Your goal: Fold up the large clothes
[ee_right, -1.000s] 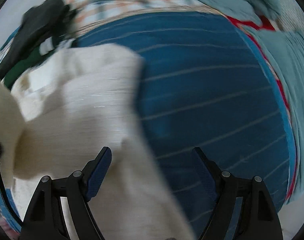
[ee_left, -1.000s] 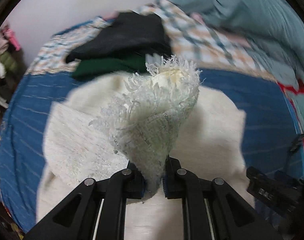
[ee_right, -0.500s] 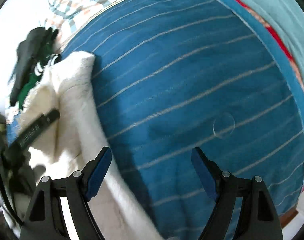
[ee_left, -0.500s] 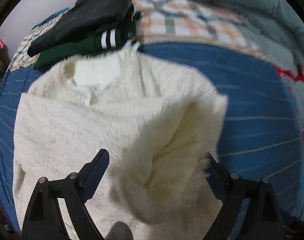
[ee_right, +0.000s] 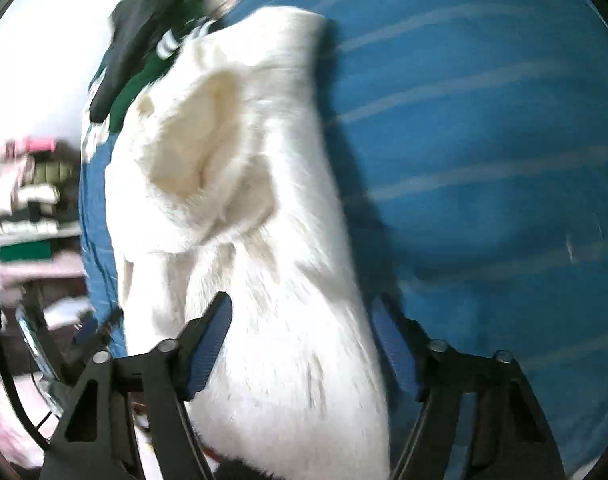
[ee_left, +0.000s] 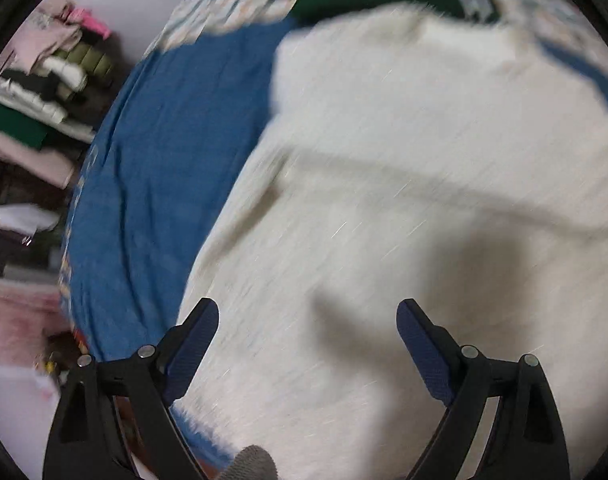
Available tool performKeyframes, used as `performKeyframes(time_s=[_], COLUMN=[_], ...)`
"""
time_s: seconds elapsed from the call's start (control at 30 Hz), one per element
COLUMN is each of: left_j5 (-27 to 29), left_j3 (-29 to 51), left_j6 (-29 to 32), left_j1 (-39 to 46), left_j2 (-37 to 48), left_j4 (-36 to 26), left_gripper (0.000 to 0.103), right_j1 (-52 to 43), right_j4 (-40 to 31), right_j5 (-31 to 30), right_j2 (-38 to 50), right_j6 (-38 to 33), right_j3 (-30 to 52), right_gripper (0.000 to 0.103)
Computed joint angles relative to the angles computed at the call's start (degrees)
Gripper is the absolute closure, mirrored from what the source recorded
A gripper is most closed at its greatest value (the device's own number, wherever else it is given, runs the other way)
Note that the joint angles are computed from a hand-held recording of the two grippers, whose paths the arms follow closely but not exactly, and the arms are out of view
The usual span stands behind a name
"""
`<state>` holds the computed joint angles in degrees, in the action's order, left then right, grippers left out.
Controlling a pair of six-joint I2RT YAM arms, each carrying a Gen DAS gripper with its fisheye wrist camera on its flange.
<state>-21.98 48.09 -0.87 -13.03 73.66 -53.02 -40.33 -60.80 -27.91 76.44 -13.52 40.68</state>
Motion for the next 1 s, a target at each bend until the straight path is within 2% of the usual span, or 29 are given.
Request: performKeyframes(time_s=[0.03, 0.07, 0.1, 0.13, 0.2, 0.23, 0.3, 0.33, 0.37, 0.4, 0.43, 0.47, 0.53, 0.63, 0.67, 0.7, 0.83, 1.0], left_j5=[-0.63, -1.13, -2.11, -3.05, -2.60, -2.24, -1.61, -0.15, 2.09, 4.26, 5.93, 6.62, 6.73, 6.58, 6.81, 7.24, 8.29, 10.94], left_j3=[-1.95, -3.56, -6.14, -7.33, -9.89, -10.74, -11.96, -12.51, -13.04, -13.59, -12.33, -10.46, -7.68, -7.32, -7.43, -7.33, -6.39, -4.23], left_j6=[0.74, 1.20, 1.97, 1.98, 1.93, 1.59, 0.81, 0.96, 1.35, 1.43, 1.38, 1.59, 1.34, 1.64, 1.62, 2.06, 3.26, 3.00], left_j1=[1.33, 2.26, 3.12, 3.35, 4.27, 4.64, 5.70, 6.46, 7.88, 9.13, 9.95, 10.37, 9.66, 8.78, 8.72, 8.96, 10.02, 13.87], left_j2=[-0.23, 0.15, 0.82, 2.04, 5.17, 6.13, 6.33, 5.98, 5.40, 5.57, 7.09, 7.90, 9.89, 9.89, 9.47, 9.06, 7.75, 4.86], left_j4=[1.42, 3.30, 6.86, 9.09, 14.29, 15.98, 19.76, 21.32, 23.65, 25.83, 25.22, 23.07, 20.21, 19.52, 19.21, 18.67, 16.13, 11.86], left_gripper=[0.012, 0.012, 0.012, 0.012, 0.012, 0.010, 0.000, 0.000, 0.000, 0.000, 0.000, 0.000, 0.000, 0.000, 0.000, 0.000, 0.000, 0.000], right_j1=[3.45, 5.40, 5.83, 4.20, -0.92, -2.02, -2.37, -2.70, -3.09, -3.16, -3.04, -1.94, 2.76, 11.96, 14.68, 17.71, 24.82, 28.51], right_j4=[3.43, 6.90, 9.42, 11.65, 10.98, 8.89, 3.46, 0.74, -0.96, -2.60, -3.02, -2.25, 2.84, 11.50, 14.22, 15.18, 13.27, 11.64], right_j5=[3.20, 6.14, 10.88, 14.54, 11.59, 10.69, 8.08, 5.32, 2.16, -2.43, -6.08, -10.40, -13.80, -9.18, -7.88, -5.69, 2.35, 5.36], right_j2=[0.08, 1.12, 2.71, 7.18, 12.64, 12.18, 6.77, 3.76, 1.84, 0.56, 0.54, 1.18, 3.75, 11.53, 13.14, 13.70, 3.18, -4.60], right_j6=[3.20, 6.27, 9.33, 11.25, 11.70, 11.92, 11.60, 11.93, 12.09, 12.79, 13.57, 15.76, 22.05, 32.93, 35.33, 36.49, 34.78, 32.79], right_j3=[-0.49, -1.17, -1.90, -2.34, -1.45, -0.48, 1.91, 3.41, 4.55, 6.11, 6.88, 7.50, 7.72, 8.11, 8.14, 8.85, 13.75, 22.70], right_gripper=[0.067, 0.085, 0.090, 0.090, 0.087, 0.084, 0.076, 0.073, 0.061, 0.042, 0.036, 0.033, 0.033, 0.034, 0.053, 0.096, 0.095, 0.095])
